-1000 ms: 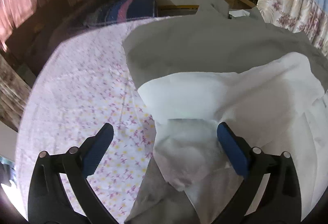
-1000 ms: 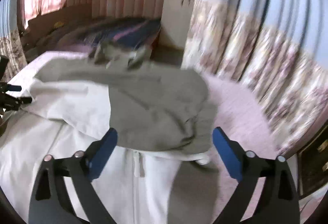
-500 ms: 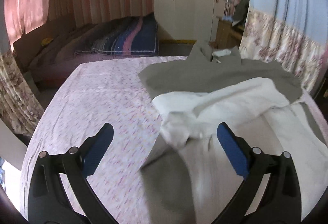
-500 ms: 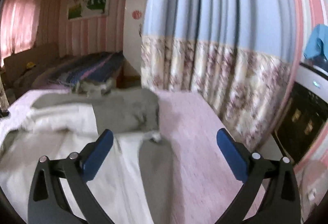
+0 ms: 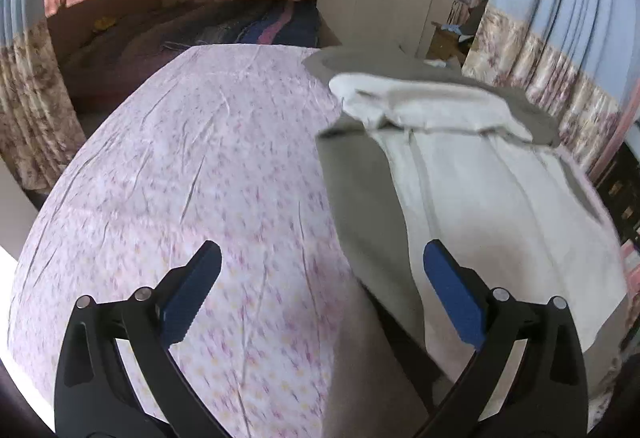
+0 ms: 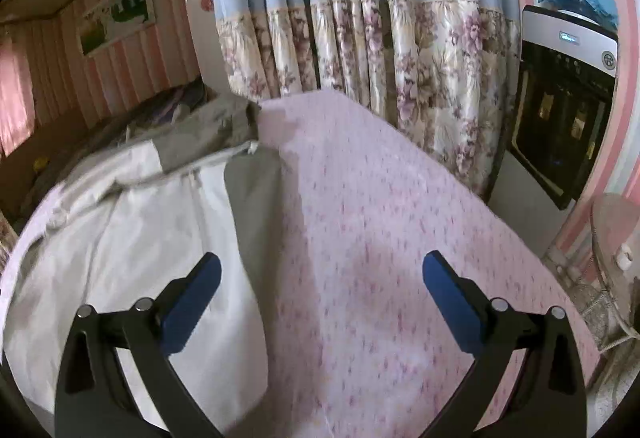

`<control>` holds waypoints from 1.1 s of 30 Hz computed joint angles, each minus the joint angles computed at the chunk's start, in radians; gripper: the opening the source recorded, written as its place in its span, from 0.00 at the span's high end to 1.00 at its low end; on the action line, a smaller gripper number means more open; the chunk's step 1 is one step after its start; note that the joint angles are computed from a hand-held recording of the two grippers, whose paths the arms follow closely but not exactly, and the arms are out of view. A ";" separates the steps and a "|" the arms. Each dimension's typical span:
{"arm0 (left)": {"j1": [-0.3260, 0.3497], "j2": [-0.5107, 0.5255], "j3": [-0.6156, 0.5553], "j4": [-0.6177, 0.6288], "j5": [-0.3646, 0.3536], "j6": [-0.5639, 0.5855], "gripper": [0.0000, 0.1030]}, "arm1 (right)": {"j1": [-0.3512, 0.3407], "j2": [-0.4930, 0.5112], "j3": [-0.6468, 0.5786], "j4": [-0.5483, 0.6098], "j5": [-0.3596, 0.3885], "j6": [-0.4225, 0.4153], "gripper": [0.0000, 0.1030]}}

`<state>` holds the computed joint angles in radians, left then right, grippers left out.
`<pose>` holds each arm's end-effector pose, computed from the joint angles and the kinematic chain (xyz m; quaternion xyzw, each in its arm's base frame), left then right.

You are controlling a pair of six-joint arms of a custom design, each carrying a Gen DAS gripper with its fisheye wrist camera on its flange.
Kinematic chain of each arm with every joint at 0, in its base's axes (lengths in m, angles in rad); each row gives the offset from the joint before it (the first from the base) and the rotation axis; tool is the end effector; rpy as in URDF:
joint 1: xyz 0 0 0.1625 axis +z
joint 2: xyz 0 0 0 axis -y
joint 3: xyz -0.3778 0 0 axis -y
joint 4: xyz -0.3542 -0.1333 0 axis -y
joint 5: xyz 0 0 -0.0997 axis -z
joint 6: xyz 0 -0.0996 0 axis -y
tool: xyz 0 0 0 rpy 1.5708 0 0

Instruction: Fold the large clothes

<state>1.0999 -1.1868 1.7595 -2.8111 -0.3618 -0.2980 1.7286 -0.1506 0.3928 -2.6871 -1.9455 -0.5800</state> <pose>-0.0429 -0.5834 0.3549 -0.1184 0.7905 -0.4513 0.3967 0.2296 -0.8266 0.1512 0.2474 -0.8587 0.3713 0.2521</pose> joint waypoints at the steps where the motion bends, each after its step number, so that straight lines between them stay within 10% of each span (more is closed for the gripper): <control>1: -0.006 0.000 0.010 0.049 0.010 -0.042 0.03 | 0.000 -0.024 0.050 -0.010 -0.009 -0.011 0.02; 7: -0.022 -0.008 0.049 0.180 0.010 -0.171 0.03 | 0.002 -0.143 0.306 -0.154 -0.042 -0.068 0.02; 21: -0.039 0.050 0.064 -0.033 0.020 -0.059 0.03 | 0.025 -0.185 0.464 -0.241 -0.023 -0.178 0.06; 27: -0.009 0.021 0.039 0.158 -0.128 -0.153 0.22 | 0.016 -0.220 0.458 -0.028 -0.014 -0.058 0.31; 33: -0.006 0.056 -0.023 0.186 -0.150 -0.083 0.67 | 0.026 -0.165 0.344 0.077 0.026 -0.065 0.88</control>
<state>1.0939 -1.1306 1.7370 -2.6251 -0.5117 -0.3812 1.7547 -0.3151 0.7367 -2.6101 -1.9199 -0.6453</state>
